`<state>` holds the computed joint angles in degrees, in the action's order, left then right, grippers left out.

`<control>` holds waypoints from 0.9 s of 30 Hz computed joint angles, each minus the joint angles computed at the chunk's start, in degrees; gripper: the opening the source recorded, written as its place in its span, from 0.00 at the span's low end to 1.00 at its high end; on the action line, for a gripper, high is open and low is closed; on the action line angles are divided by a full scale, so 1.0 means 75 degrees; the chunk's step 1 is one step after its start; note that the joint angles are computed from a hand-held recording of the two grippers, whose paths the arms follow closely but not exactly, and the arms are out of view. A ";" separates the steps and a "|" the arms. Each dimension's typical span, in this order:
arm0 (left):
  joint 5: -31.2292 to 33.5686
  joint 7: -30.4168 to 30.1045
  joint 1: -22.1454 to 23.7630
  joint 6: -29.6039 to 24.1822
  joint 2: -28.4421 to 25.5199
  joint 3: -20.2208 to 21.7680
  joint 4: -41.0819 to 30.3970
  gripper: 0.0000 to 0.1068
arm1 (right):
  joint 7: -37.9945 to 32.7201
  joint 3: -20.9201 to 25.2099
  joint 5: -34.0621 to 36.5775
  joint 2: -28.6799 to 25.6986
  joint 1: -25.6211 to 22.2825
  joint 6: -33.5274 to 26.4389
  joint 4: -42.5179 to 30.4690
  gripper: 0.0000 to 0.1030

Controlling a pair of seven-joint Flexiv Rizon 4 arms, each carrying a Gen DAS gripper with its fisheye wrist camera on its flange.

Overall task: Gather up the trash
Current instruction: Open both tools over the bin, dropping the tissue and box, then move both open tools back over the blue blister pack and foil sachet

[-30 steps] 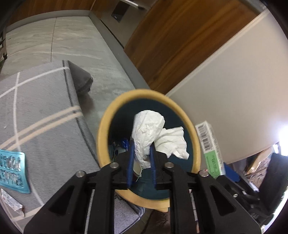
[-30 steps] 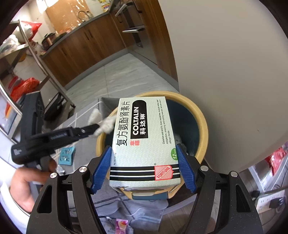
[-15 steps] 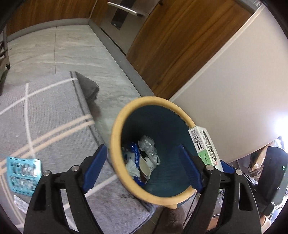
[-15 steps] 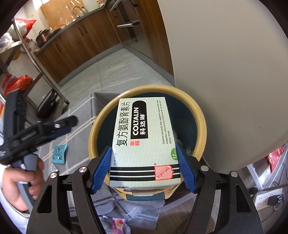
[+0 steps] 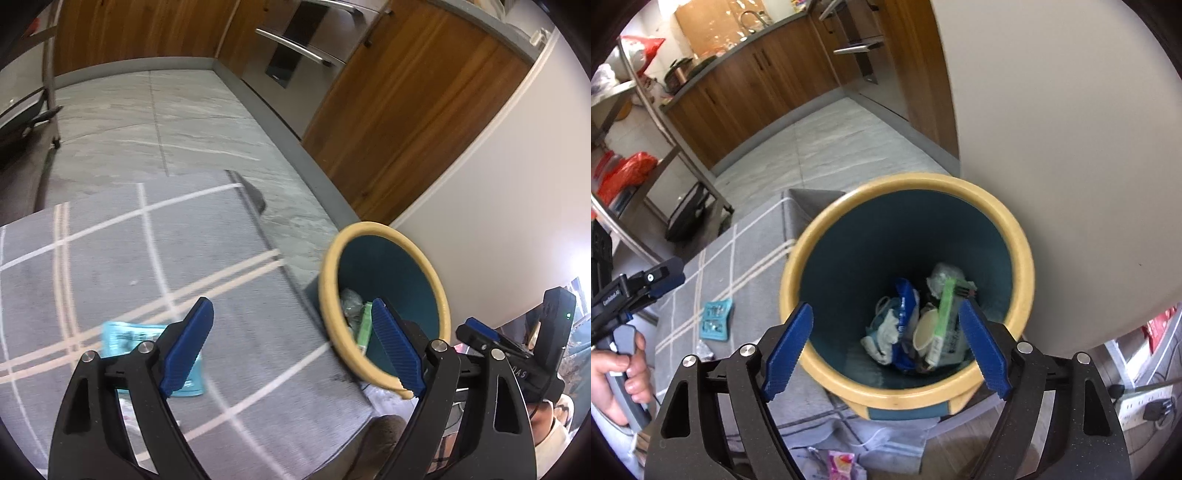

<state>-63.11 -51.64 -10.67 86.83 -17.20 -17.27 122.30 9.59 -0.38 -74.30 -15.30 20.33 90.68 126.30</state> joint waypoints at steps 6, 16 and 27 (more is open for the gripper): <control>-0.0510 0.0426 0.0038 0.0051 0.0475 0.0330 0.0533 0.81 | -0.0073 0.0086 -0.0006 -0.0152 0.0127 0.0073 -0.0221 0.81; 0.1246 -0.0739 0.0076 -0.0355 0.0793 0.1351 0.1389 0.81 | -0.1290 0.0132 0.1358 -0.0457 0.0960 -0.0098 -0.0579 0.81; 0.4692 -0.3652 -0.0067 -0.0437 0.0339 0.2206 0.1643 0.81 | -0.2445 -0.0074 0.2689 -0.0581 0.1822 -0.0267 -0.0784 0.81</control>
